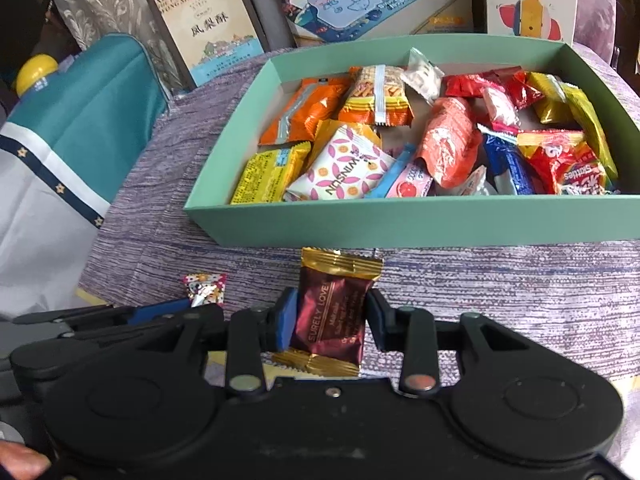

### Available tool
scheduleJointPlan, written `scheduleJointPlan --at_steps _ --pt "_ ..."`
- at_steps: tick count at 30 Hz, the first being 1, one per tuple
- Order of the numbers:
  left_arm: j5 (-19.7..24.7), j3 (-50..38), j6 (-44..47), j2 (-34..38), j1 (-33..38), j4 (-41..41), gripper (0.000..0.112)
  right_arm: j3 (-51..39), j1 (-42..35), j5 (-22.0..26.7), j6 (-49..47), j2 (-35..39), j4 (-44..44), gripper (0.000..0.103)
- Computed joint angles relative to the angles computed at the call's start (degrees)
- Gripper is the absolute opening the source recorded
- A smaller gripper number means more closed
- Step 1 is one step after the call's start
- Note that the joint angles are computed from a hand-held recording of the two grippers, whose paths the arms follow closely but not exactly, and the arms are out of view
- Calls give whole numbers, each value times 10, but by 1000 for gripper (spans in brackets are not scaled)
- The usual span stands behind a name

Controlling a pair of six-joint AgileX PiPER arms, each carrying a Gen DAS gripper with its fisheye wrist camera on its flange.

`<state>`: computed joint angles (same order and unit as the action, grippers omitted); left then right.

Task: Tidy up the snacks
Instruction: 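Carry both items into the green box and open both tools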

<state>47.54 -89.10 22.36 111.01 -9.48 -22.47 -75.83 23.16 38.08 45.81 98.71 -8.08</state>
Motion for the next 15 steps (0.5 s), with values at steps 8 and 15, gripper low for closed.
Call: scheduleJointPlan --at_steps 8,15 --pt "6 19 7 -49 -2 -4 23 48 -12 -26 -47 -64 40 37" --pt "26 8 19 -87 3 -17 23 78 -37 -48 -85 -117 77 37"
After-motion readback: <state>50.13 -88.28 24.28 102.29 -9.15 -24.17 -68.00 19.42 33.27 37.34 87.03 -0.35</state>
